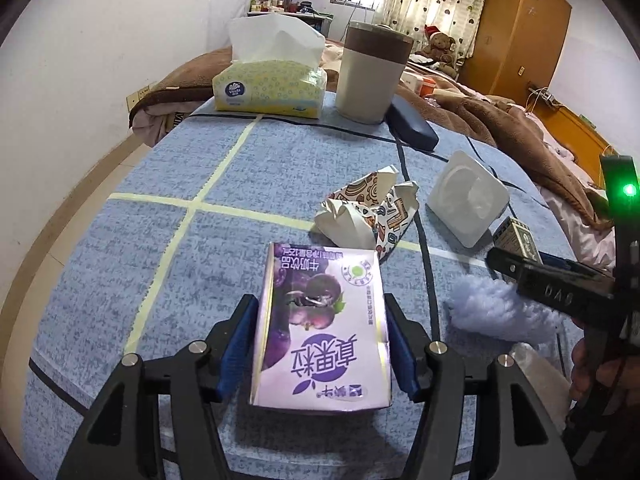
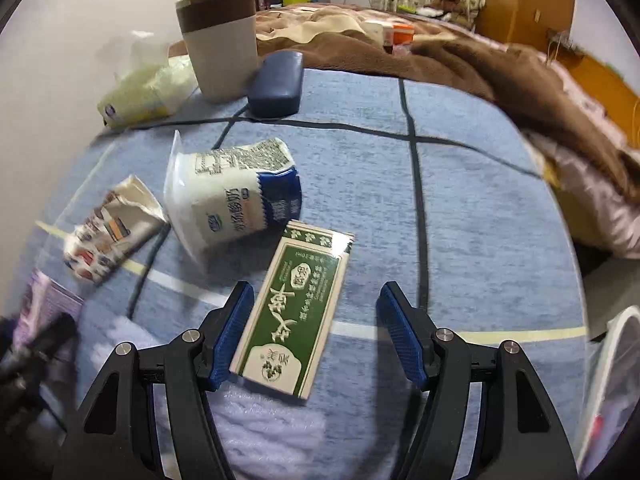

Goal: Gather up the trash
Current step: 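Grasp the purple grape drink carton with the left tool while the right tool grasps the green milk carton, then carry both cartons over the wastebasket and open both tools to drop them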

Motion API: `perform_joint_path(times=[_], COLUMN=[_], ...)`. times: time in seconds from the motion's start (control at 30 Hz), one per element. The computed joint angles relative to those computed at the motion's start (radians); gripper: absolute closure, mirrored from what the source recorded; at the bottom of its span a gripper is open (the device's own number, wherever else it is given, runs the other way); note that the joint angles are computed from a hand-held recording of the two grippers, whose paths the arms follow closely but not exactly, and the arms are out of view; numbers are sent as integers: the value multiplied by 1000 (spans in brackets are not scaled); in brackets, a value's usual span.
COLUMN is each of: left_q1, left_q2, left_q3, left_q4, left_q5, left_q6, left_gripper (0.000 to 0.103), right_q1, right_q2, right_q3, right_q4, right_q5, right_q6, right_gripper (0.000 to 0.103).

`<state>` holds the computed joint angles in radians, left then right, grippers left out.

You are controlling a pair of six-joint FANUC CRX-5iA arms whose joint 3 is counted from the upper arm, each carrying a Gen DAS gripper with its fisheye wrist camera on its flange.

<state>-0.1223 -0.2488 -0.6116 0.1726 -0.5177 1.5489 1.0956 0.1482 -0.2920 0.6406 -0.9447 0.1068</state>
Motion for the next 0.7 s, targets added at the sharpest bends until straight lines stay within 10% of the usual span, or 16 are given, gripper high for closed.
perform_joint_path(times=[0.33,0.7], left_q1=[-8,-11], left_q2=[19,-27], left_q3=[2,-21], left_q4=[42,28], left_q5=[13,29], left_q6=[-40,-18], left_gripper=[46,46], right_q1=[4,25], right_q2=[-29,-72], right_q3=[-41,-101], right_q4=[38,107], right_q5=[18,33], right_q6=[-42,-116], right_gripper=[70,70])
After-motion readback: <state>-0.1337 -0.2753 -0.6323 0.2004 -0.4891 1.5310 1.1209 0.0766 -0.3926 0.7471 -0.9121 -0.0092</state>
